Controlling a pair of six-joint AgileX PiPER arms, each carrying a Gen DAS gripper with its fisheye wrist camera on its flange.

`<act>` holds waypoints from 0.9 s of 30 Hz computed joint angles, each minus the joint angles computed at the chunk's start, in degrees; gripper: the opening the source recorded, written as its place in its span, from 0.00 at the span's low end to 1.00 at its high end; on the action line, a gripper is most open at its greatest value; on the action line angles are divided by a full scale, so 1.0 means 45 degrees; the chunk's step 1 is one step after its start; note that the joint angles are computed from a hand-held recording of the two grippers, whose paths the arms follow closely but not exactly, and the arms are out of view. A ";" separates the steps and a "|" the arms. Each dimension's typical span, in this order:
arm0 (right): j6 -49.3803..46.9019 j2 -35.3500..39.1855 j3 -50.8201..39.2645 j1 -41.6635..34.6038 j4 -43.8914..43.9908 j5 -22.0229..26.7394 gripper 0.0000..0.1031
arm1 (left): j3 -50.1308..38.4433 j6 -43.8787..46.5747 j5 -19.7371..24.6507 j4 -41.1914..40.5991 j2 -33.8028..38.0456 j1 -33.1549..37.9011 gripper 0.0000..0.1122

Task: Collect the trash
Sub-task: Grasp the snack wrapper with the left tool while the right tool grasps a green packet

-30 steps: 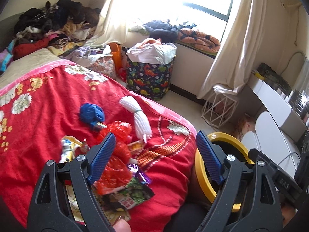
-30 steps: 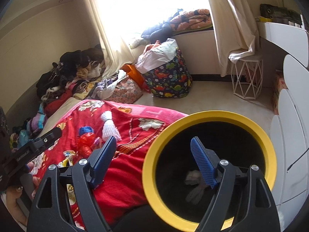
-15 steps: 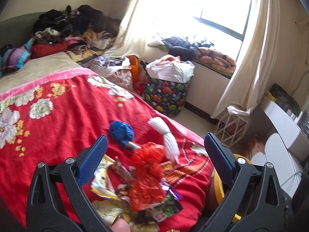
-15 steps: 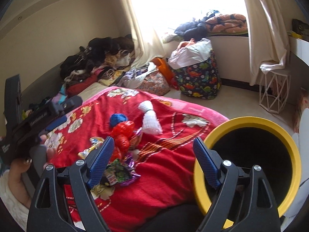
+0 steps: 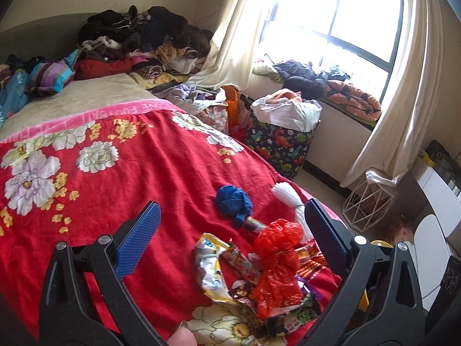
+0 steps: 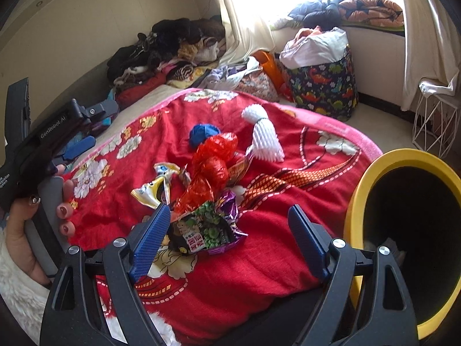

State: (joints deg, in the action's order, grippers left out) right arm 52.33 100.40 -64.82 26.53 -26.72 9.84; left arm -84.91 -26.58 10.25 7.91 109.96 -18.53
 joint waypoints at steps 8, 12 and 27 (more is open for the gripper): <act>-0.5373 0.1126 -0.0976 -0.0137 0.5437 0.0456 0.75 | 0.0095 0.2960 0.0474 -0.3398 0.0452 0.0622 0.82; -0.7647 0.1633 -0.1384 -0.0287 0.7753 0.0750 0.69 | -0.0146 0.4479 0.1339 -0.5437 0.0951 0.0888 0.82; -1.2017 0.2164 -0.1455 -0.0845 1.2456 0.1069 0.46 | -0.0732 0.5549 0.2905 -0.6815 0.2139 0.0842 0.60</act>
State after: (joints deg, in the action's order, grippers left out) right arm -1.74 110.13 -71.37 22.72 29.33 14.66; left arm -88.20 -1.61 23.32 -22.76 119.58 -14.74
